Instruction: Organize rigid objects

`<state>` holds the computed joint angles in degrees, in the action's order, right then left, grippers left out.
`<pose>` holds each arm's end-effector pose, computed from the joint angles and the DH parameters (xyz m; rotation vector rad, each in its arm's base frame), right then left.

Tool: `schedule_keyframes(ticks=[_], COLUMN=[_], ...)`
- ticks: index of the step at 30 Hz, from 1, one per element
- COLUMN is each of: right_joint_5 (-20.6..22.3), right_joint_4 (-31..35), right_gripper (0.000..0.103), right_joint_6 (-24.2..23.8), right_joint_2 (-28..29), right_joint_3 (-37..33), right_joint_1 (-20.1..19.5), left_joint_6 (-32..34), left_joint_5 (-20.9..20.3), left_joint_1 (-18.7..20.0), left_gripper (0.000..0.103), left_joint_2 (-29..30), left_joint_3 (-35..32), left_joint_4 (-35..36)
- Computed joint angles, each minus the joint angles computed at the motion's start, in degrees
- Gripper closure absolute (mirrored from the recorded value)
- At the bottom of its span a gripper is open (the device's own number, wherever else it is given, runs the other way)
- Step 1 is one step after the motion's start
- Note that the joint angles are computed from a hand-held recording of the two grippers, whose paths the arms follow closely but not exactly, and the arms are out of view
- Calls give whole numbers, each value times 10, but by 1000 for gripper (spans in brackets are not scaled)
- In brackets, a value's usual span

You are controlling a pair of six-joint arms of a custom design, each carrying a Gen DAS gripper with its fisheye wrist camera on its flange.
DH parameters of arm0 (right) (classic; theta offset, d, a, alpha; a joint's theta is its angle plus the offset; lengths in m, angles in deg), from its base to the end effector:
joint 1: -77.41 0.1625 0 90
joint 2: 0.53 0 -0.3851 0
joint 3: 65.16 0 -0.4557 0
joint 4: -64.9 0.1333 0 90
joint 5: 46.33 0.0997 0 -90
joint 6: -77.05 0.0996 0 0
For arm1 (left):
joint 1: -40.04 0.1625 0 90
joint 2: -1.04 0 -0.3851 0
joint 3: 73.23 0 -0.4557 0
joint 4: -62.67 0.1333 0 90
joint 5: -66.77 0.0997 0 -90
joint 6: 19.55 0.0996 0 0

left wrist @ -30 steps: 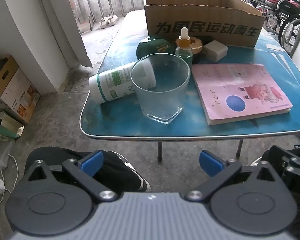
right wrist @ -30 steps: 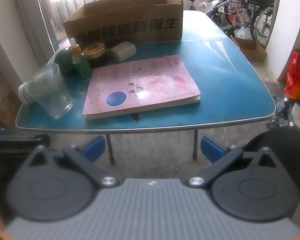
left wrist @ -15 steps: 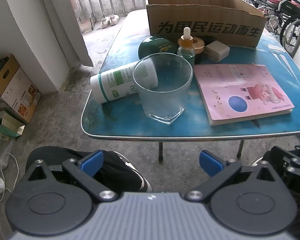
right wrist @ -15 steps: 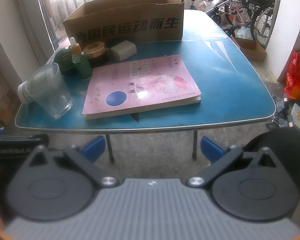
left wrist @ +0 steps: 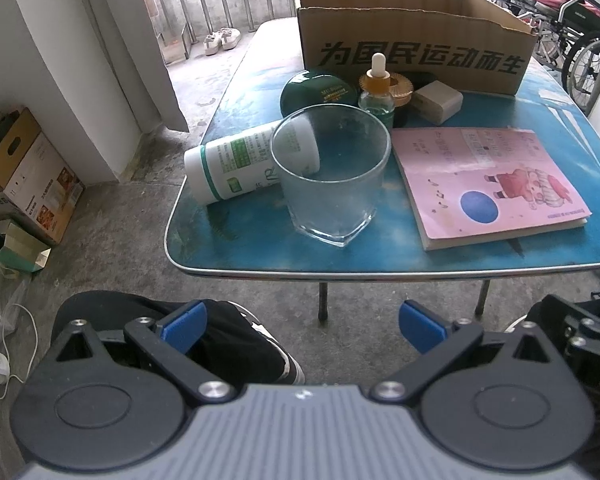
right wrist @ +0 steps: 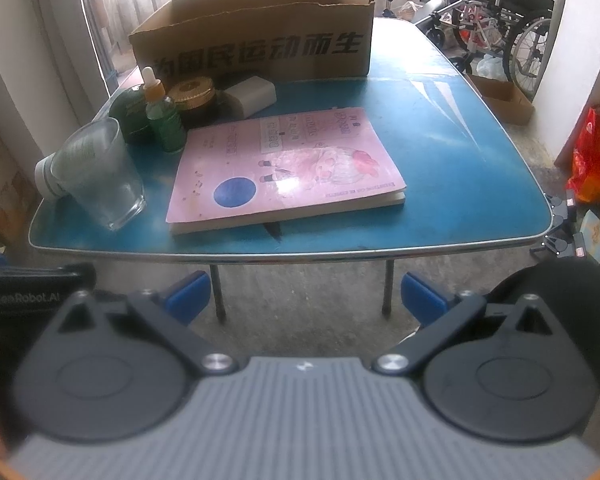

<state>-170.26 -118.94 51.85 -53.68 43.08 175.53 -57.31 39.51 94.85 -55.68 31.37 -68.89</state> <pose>0.1647 -0.6040 0.0949 0.4363 -2.3457 0.7176 -0.1708 -0.6272 0.0901 0.0237 2.1128 -0.6716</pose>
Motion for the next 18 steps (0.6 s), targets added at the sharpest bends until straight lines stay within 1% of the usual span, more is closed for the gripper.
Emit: schedule_keyframes(ticks=[18], right_joint_5=[-2], right_joint_4=[-2], right_gripper=[1], right_joint_6=[-4], right_joint_2=[-1], right_joint_3=[1], right_joint_1=[1], left_joint_6=[0], left_joint_5=[0], left_joint_1=[0], left_gripper=[0], left_joint_2=[0], left_joint_3=[-1], left_joint_4=[2])
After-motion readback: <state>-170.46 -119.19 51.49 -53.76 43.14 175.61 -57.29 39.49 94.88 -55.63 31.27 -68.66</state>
